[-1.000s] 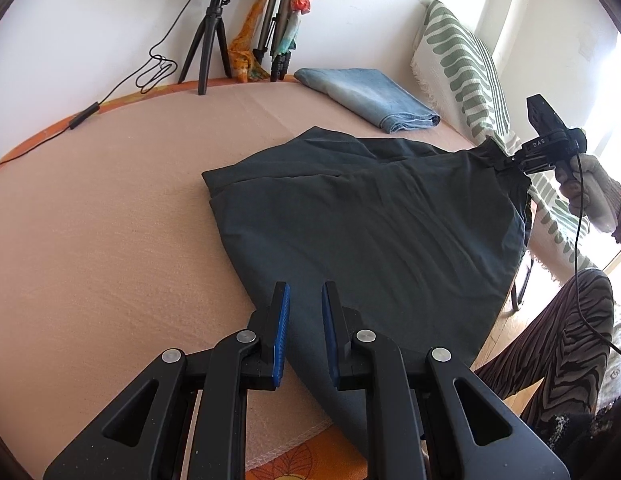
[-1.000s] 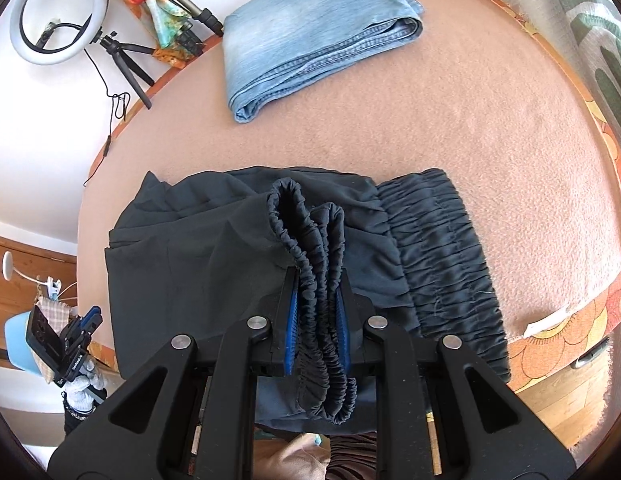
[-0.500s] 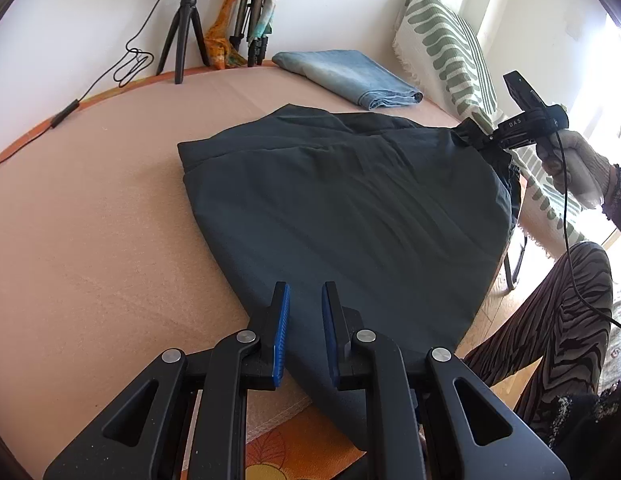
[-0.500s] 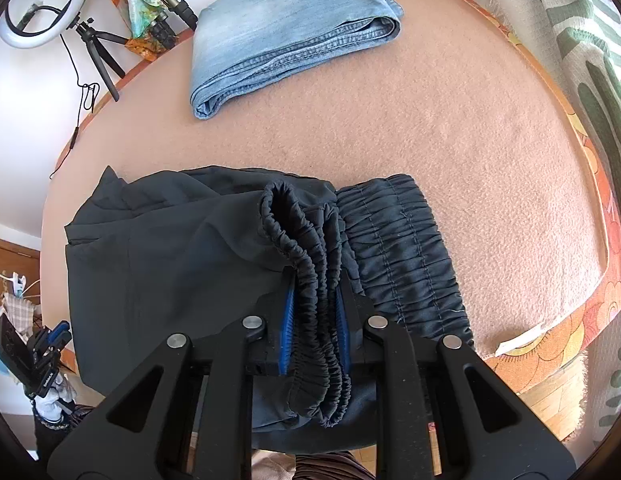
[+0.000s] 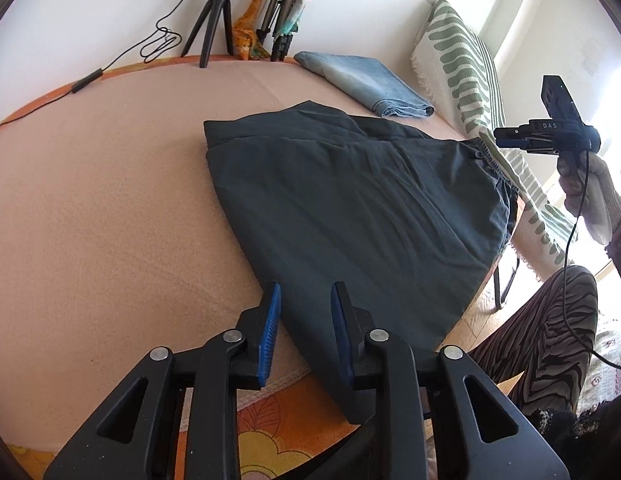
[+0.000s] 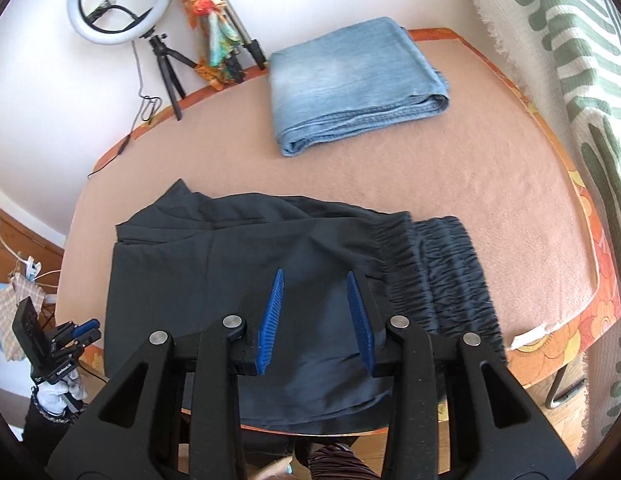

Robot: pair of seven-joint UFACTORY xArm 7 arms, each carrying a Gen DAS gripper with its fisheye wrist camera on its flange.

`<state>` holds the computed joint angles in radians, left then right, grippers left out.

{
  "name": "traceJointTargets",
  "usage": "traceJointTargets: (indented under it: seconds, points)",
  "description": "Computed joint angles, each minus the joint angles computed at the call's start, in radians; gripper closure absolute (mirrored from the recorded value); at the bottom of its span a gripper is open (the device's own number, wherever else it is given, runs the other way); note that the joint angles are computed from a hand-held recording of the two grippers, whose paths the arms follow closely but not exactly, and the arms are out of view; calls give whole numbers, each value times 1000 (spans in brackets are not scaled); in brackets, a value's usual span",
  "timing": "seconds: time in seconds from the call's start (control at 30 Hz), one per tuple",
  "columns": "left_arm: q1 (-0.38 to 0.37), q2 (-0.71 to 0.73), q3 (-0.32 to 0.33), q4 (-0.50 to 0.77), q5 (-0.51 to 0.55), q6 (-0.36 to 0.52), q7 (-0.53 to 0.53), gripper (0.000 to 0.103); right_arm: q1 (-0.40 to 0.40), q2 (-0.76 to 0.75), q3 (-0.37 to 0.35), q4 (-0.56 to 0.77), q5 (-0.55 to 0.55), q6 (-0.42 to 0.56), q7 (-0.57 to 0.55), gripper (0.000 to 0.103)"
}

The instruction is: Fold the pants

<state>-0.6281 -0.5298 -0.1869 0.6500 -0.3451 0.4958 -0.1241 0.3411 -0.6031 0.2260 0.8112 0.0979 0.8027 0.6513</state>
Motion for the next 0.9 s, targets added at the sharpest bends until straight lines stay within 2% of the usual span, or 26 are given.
traceJointTargets:
  seconds: [0.1, 0.27, 0.4, 0.57, 0.77, 0.9]
  points:
    - [-7, -20, 14, -24, -34, 4, -19, 74, 37, 73, 28, 49, 18, -72, -13, 56]
    - [-63, -32, 72, -69, -162, -15, -13, 74, 105, 246, 66, 178, 25, -159, -39, 53]
    - [-110, -33, 106, -96, -277, -59, 25, 74, 156, 431, 97, 339, -3, -164, -54, 47]
    - [-175, -20, 156, -102, -430, -99, 105, 74, 233, 686, 106, 599, -87, -96, -56, 47]
    - [-187, -3, 135, -94, -510, -126, 173, 74, 351, 951, 42, 926, -205, 47, -49, 47]
    - [-188, 8, 120, -84, -543, -133, 206, 77, 361, 1092, 29, 1112, -125, 138, -100, 47]
